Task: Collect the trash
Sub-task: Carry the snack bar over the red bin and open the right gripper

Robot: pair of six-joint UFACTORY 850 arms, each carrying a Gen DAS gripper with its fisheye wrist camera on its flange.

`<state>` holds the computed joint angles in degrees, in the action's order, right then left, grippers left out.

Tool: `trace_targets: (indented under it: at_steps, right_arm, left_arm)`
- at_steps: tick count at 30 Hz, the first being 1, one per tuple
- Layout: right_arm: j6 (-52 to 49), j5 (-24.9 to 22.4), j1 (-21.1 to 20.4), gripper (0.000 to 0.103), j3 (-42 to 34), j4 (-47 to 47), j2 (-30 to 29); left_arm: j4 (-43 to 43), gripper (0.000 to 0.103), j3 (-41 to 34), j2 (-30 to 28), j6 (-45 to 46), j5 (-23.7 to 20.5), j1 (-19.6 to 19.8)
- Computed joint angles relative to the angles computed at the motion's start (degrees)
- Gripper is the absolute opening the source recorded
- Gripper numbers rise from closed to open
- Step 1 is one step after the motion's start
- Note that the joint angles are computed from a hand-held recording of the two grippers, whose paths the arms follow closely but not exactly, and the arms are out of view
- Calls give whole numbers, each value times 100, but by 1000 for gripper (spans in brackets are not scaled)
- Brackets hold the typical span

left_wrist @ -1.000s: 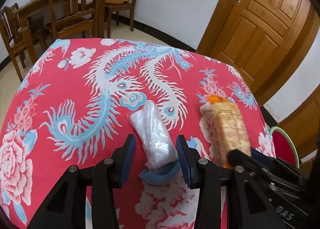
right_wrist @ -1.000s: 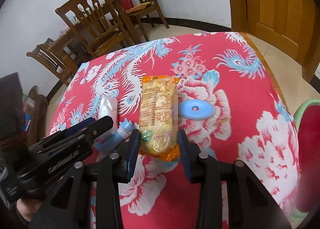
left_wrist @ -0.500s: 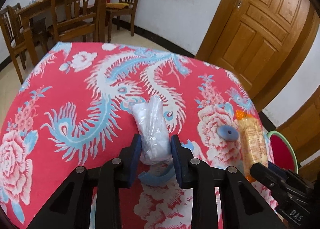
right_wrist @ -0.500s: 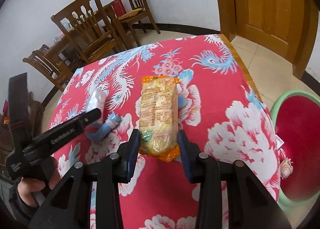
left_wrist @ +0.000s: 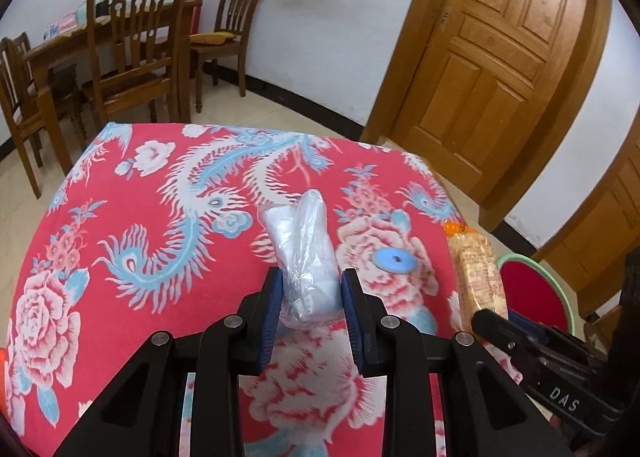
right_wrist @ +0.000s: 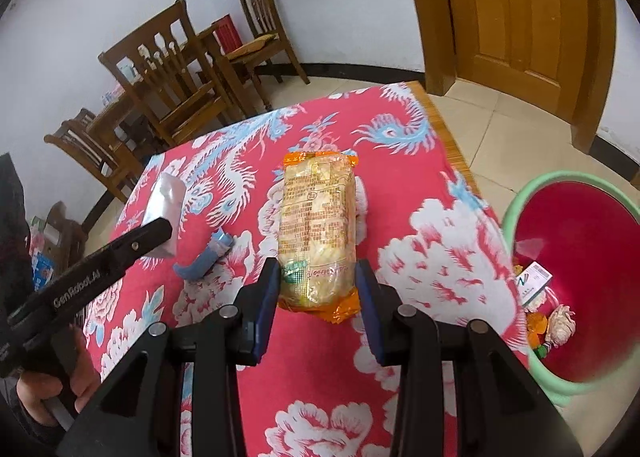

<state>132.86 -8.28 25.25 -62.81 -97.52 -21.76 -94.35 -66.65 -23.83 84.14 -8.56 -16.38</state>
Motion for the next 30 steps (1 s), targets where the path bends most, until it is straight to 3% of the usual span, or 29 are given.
trace_targets:
  at_steps: [17, 30]
  right_arm:
    - [1300, -603, -38, 41, 918, -922, 869]
    - [1767, -967, -296, 41, 1793, -922, 1557]
  left_arm:
    - [-320, 30, 201, 274, 505, -110, -429]
    - [600, 30, -12, 132, -259, -94, -976]
